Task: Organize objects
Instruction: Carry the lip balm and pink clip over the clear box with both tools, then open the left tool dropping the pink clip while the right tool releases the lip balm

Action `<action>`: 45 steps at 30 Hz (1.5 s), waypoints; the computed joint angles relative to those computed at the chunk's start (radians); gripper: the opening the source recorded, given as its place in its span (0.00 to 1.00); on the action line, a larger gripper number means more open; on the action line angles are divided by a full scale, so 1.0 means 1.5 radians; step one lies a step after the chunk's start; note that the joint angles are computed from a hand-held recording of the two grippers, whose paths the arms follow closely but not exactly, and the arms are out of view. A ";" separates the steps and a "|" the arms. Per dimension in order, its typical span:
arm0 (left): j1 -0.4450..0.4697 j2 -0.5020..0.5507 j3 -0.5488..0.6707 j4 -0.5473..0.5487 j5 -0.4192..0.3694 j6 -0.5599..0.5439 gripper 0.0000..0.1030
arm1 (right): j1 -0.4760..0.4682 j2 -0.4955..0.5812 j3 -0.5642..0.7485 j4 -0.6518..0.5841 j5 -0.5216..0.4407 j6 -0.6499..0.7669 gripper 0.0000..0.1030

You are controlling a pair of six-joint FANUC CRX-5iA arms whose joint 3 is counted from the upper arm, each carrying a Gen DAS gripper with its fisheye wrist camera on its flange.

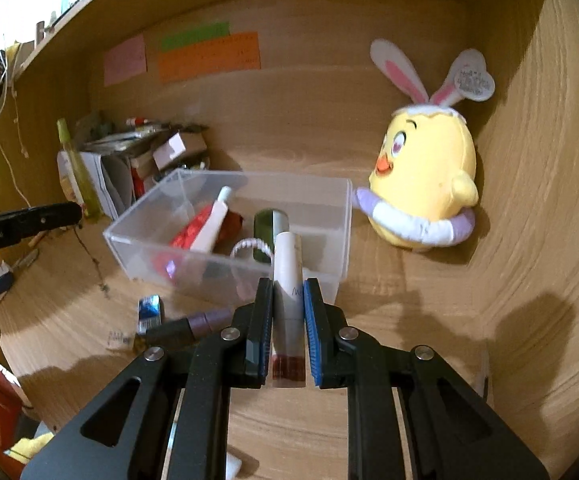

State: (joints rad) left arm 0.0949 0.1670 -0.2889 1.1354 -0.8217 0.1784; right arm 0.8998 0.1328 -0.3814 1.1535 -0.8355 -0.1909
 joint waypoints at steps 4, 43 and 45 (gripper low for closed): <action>-0.006 0.002 0.009 0.008 0.009 0.001 0.26 | -0.009 0.005 0.010 0.016 0.005 0.002 0.13; -0.050 0.173 0.214 -0.209 -0.002 0.218 0.26 | -0.108 0.137 0.170 -0.124 0.056 0.208 0.13; -0.049 0.168 0.206 -0.208 0.000 0.204 0.26 | -0.108 0.144 0.178 -0.134 0.050 0.219 0.13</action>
State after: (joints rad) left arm 0.0220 0.4184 0.0201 0.8238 -0.8223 0.4851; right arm 0.7378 0.3494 -0.1139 0.9528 -0.7600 0.1377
